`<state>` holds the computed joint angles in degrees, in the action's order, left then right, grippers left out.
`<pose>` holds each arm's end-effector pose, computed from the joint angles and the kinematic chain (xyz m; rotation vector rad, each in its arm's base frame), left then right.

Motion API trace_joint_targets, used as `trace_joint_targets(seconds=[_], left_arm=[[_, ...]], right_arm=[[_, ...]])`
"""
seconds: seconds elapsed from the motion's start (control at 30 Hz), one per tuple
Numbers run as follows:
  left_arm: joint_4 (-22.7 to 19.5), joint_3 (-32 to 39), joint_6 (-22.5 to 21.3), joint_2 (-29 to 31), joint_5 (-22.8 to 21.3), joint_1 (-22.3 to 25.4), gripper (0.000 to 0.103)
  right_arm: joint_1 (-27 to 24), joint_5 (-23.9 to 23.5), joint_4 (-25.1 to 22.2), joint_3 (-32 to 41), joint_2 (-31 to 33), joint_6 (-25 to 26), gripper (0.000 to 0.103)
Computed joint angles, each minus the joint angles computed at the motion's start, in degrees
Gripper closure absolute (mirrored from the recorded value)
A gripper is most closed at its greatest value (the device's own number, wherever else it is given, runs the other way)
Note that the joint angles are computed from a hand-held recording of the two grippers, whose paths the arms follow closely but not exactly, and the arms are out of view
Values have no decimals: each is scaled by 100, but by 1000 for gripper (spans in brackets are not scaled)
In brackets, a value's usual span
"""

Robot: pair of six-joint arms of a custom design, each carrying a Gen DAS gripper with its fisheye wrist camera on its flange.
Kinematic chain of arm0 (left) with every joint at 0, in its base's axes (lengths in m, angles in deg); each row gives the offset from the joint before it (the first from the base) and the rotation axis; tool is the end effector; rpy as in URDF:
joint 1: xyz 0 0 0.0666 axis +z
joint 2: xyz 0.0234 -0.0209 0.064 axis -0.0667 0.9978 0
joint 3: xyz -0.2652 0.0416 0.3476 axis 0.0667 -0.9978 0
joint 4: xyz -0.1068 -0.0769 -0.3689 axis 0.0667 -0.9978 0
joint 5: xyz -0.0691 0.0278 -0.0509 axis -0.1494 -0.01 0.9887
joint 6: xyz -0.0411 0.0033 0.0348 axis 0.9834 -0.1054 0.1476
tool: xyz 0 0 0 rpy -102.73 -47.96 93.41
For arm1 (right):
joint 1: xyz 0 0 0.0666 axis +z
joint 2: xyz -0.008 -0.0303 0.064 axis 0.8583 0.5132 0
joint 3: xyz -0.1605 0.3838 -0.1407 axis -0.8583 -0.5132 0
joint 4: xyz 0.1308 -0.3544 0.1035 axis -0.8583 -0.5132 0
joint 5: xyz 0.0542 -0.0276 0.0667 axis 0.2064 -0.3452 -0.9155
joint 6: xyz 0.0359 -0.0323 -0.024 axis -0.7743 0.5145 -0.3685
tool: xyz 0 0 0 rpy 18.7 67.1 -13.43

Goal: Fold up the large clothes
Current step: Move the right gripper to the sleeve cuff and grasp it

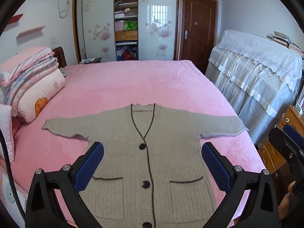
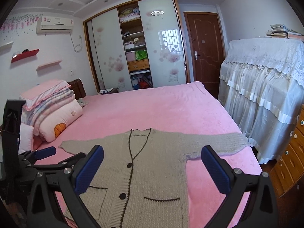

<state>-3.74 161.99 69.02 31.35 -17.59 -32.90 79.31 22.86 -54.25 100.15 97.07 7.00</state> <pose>0.3635 -0.1839 0.6450 -0.1723 2.2359 0.0479 0.3710 0.1364 0.6292 -0.1793 2.0601 0.3474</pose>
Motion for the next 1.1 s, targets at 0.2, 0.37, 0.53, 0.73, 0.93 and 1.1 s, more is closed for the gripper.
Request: trace_joint_targets(seconds=[0.2,0.37,0.53,0.73,0.93,1.1], left_arm=[[172,703,-355,464,3,-8,1],[229,1482,-695,1032,-85,-23,1],[100,2295,-715,1682,464,82,1],[349,2929,-1049,2491,241,-46,1],[861,3367,-1232,3384,349,-173,1],[687,4091,-1091,4312,388,-226,1]], right_arm=[[-543,-497,-181,351,211,74,0],[-899,-155,-156,661,372,162,0],[-1381,152,-197,1113,725,282,0],[-2006,263,-378,1593,1389,237,0],[-2435,292,-583,1894,2103,296,0],[-2670,151,-799,2111,2738,213,7]])
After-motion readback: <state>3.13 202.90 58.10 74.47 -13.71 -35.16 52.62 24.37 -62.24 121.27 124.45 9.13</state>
